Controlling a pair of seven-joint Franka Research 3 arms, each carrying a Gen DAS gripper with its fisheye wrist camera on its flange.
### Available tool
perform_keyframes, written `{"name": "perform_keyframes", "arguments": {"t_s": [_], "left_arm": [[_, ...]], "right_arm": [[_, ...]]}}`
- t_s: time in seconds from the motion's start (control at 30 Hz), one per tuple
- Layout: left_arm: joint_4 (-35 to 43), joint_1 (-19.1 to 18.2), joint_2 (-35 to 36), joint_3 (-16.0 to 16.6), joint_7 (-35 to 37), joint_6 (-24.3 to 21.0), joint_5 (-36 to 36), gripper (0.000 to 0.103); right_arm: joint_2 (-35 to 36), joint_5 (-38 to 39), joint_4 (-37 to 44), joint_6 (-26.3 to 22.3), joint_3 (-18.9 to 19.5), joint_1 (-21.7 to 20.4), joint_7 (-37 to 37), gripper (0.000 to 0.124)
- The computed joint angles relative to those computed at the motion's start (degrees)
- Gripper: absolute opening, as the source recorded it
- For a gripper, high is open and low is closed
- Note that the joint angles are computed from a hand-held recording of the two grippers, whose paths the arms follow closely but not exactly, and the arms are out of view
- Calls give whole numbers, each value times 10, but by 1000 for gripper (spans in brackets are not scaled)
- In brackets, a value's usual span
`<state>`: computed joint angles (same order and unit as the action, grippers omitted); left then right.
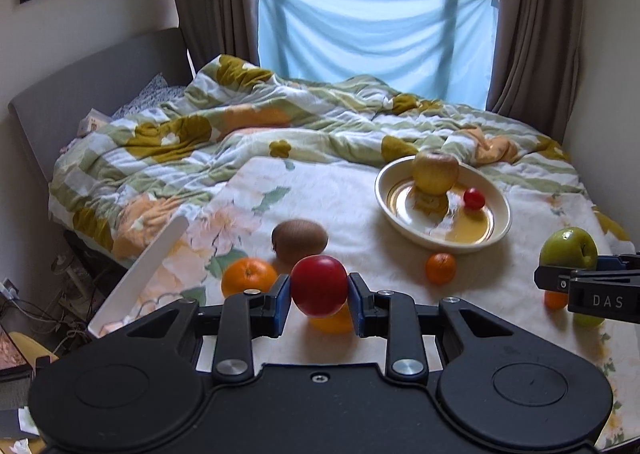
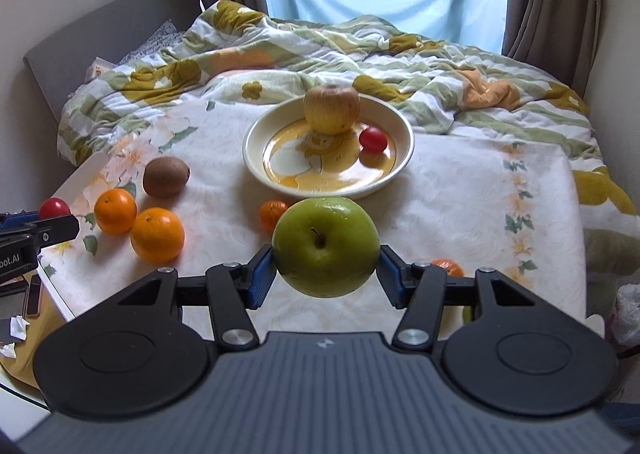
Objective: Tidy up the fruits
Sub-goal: 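Carry the cherry tomato into the bowl and open the left tool while the right grasps the green apple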
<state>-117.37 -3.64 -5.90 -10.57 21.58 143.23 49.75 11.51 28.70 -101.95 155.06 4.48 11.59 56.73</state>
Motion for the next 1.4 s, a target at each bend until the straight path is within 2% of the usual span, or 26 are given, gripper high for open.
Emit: {"name": "perform_keyframes", "arguments": {"t_s": [0.2,0.33,0.57,0.77,1.03,1.27,1.4], "left_arm": [[42,3,26,9,21,23,-18,33],[87,1,63,17,60,36,-24,33],[170,3,135,38,174,83,-81,33],[256,6,210,46,298,93,-158,33],[391,19,328,40,464,65,-270,33],[546,15,446,36,579,-6,-327,34],[609,10,493,36,635,-37,-346,34]], "right_arm": [[1,14,30,-13,0,-9,-18,70],[13,10,57,-13,-2,-9,-17,70],[56,-32,125,-9,-10,3,46,70],[105,-93,201,-24,-25,19,142,70],[194,-173,323,-62,-49,41,257,70],[271,-222,436,-121,-64,51,334,70],[320,-243,513,-163,-68,54,366,70]]}}
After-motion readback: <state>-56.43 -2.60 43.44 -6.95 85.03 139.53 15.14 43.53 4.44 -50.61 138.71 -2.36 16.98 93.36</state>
